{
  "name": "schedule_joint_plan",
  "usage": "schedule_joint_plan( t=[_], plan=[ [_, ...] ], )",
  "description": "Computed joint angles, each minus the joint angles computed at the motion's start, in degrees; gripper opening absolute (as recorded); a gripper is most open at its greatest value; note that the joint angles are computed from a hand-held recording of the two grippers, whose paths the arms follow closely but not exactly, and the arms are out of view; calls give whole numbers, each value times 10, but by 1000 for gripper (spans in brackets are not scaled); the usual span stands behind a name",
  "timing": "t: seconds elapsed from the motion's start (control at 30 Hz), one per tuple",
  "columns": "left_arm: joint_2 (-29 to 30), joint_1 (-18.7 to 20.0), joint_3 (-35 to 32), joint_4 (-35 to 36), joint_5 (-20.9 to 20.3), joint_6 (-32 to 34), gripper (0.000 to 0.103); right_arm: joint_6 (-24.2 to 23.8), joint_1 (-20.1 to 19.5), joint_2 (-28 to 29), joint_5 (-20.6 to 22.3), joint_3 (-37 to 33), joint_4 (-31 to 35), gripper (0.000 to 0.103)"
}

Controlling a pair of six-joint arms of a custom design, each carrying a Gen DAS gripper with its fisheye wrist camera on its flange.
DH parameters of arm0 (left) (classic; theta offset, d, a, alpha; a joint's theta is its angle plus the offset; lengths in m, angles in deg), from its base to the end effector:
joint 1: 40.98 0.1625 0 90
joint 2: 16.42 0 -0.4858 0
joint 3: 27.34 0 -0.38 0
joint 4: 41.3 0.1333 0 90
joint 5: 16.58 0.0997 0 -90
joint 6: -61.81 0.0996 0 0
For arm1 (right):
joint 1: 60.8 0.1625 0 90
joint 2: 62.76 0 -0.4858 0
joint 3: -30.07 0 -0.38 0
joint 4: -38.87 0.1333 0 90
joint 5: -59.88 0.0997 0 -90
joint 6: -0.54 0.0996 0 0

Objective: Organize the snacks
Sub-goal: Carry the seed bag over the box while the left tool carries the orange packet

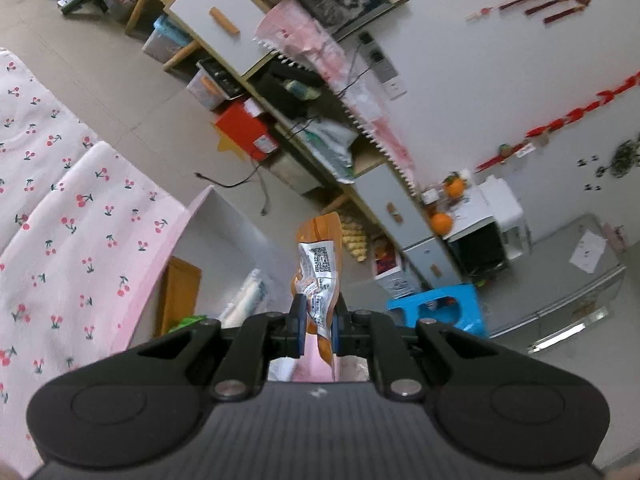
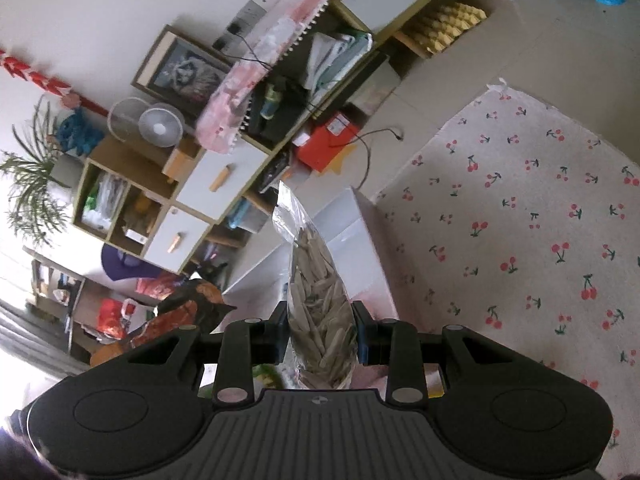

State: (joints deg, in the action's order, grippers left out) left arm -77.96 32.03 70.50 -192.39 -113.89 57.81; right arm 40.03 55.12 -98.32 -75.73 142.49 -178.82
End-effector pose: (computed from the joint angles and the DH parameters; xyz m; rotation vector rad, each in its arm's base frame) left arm -0.0803 -0.6757 0.3167 -0.3661 -2.8578 0.5890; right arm 0.3175 -0.5112 0.1083 -0.7879 -2.4130 1.5607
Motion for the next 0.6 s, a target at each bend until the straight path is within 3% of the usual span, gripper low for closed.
schedule_joint_plan(
  t=[0.43,0.6],
  plan=[
    [21,-14,-10,16,79,39,10,-57,-10,17,-20,-46,62,31],
    [23,-25,-8,6,107,63,10,-82,-13,30,-21,-59,35,31]
  ],
)
